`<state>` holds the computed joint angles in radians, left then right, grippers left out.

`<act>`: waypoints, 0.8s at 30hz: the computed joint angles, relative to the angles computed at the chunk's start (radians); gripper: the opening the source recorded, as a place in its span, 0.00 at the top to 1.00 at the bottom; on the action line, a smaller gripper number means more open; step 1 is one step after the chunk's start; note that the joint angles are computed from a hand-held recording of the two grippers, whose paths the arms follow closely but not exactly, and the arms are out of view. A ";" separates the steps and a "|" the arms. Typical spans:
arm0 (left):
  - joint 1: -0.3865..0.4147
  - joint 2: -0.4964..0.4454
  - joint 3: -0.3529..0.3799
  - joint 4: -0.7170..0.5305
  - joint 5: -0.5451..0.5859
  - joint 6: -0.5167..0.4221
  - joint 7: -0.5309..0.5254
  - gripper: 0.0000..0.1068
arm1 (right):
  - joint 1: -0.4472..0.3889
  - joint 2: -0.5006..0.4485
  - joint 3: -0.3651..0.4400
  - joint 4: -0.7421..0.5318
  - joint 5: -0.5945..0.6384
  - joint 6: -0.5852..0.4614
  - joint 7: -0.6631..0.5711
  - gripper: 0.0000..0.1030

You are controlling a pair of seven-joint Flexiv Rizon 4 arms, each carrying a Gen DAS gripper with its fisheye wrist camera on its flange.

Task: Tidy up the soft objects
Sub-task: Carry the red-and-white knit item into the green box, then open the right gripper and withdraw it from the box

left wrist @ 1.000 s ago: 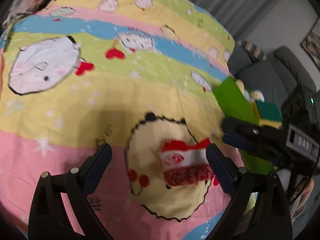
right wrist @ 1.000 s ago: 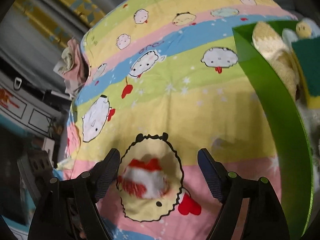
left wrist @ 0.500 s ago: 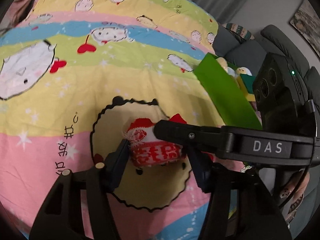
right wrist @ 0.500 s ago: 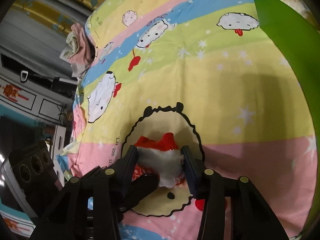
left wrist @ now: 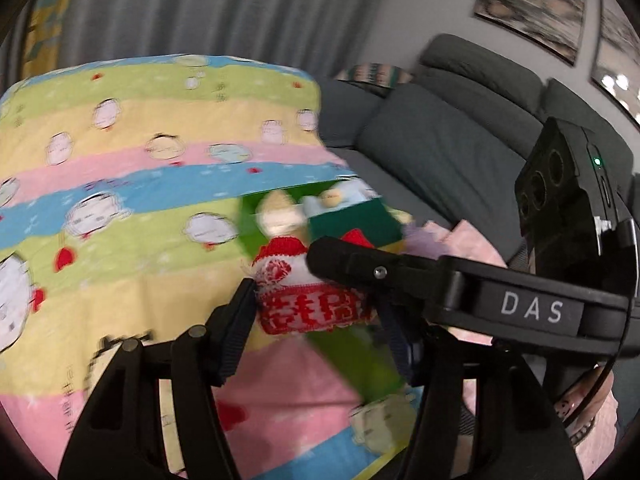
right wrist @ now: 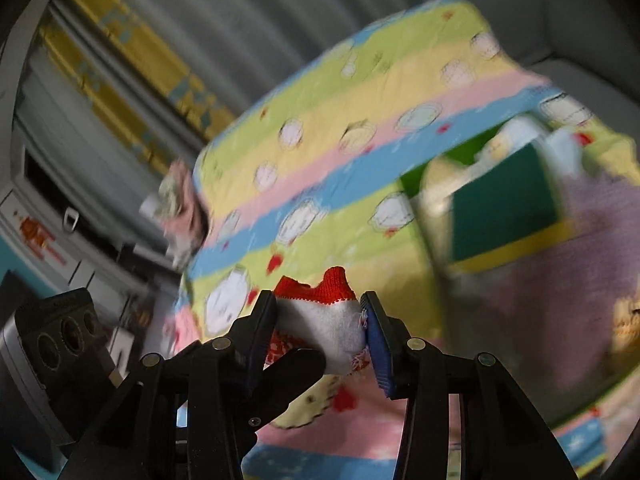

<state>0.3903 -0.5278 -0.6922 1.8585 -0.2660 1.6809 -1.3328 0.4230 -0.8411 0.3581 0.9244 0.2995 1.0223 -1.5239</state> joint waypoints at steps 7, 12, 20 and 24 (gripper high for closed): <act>-0.128 -0.098 0.063 -0.145 -0.053 -0.110 0.051 0.44 | -0.043 0.016 -0.051 0.051 -0.030 0.037 0.099 0.55; -0.209 -0.134 0.126 -0.208 -0.117 -0.176 0.080 0.44 | -0.070 0.000 -0.058 0.049 -0.048 0.001 0.138 0.55; -0.312 -0.146 0.243 -0.267 -0.203 -0.272 0.105 0.43 | -0.077 -0.009 -0.086 0.057 -0.088 -0.040 0.194 0.55; -0.330 -0.142 0.257 -0.263 -0.256 -0.272 0.137 0.43 | -0.082 -0.019 -0.080 0.047 -0.091 -0.045 0.202 0.55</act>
